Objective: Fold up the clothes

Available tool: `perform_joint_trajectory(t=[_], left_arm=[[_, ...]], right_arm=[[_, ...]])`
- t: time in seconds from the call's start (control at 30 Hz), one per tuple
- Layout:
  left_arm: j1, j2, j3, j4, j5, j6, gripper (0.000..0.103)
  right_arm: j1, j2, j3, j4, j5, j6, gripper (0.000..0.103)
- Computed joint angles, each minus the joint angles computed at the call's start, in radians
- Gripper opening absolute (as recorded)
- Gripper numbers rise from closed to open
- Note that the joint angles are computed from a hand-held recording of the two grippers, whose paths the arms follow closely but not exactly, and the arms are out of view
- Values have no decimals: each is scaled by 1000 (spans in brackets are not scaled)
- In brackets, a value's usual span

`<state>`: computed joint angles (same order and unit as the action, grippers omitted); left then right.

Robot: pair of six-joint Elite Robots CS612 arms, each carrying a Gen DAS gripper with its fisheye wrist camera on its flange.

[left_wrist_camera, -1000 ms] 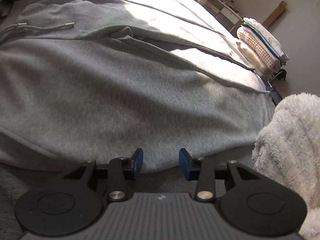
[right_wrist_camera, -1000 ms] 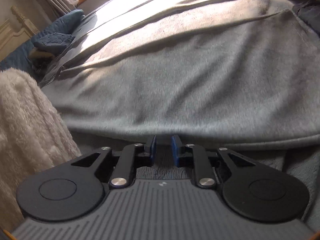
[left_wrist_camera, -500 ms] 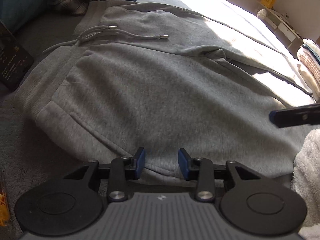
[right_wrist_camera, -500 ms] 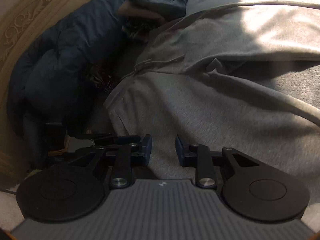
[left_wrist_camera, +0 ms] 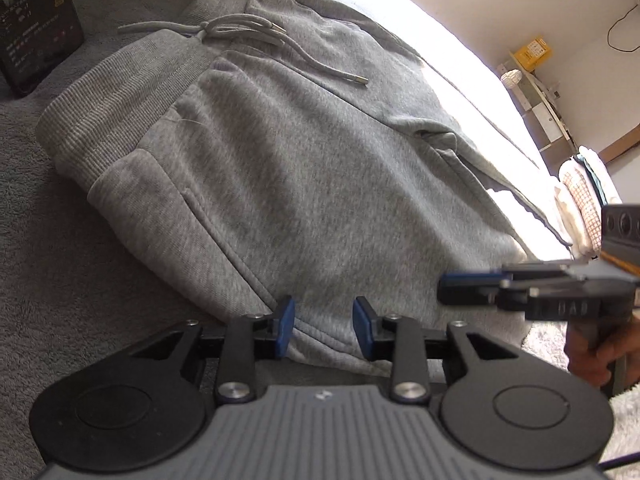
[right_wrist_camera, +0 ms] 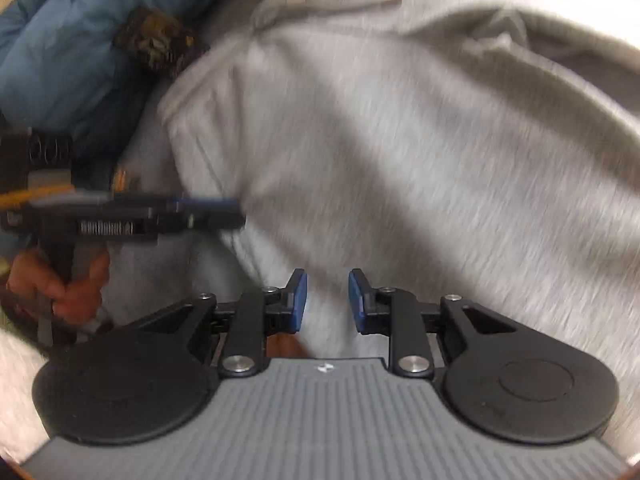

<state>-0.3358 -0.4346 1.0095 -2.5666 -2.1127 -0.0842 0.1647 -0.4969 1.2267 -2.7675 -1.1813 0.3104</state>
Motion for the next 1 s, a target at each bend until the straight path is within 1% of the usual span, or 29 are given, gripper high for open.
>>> perform_joint_trajectory(t=[0.07,0.1,0.17,0.2,0.23,0.27,0.3,0.33,0.4,0.43,0.5,0.53,0.57,0.63,0.67,0.73,0.77,0.8,0.83,0.87,0.93,1.0], left_arm=[[0,-13,23,-33,23,-9,40],[1,-20,36,-55,33,-25,41],[6,-32,60,-104,50,-81,43],[8,-36,71,-137,62,-125,46],[9,-40,85,-175,79,-173,48],[10,-44,97,-212,99,-224,55],[11,-47,109,-250,128,-288,64],[11,-47,115,-267,150,-334,68],[11,-48,124,-292,194,-424,69],[10,-45,121,-285,216,-460,69],[9,-37,111,-277,241,-539,66],[9,-32,105,-277,249,-577,64],[8,-31,105,-286,262,-603,62],[4,-31,105,-290,298,-625,45],[3,-32,105,-290,308,-635,35],[8,-28,105,-316,290,-671,25],[10,-25,105,-334,279,-690,15],[11,-24,104,-351,273,-694,12],[11,-25,106,-365,272,-694,12],[12,-24,108,-394,261,-697,9],[19,-18,105,-444,221,-714,8],[26,-8,95,-487,178,-732,6]], right_arm=[[0,13,-9,-22,-21,0,23],[0,20,-13,-34,-32,-1,23],[7,16,3,-64,-22,-41,23],[6,13,3,-40,29,-71,24],[1,11,-4,6,105,-108,24],[0,10,-5,29,148,-128,24],[0,8,-2,40,176,-140,24],[3,2,3,37,173,-169,24],[11,-13,19,-10,130,-244,25],[13,-18,26,-38,113,-278,25],[17,-25,31,-69,95,-340,31],[20,-27,30,-72,88,-372,35],[24,-19,10,-68,76,-413,42],[37,-15,-4,-77,38,-497,51],[45,-13,-8,-91,17,-537,54],[56,-5,-24,-114,-6,-580,60],[60,4,-39,-122,-4,-591,63],[65,14,-57,-130,1,-600,65],[69,25,-75,-138,2,-617,67],[73,37,-93,-147,2,-639,70],[85,68,-145,-151,-3,-674,71],[101,111,-222,-124,-20,-691,71]])
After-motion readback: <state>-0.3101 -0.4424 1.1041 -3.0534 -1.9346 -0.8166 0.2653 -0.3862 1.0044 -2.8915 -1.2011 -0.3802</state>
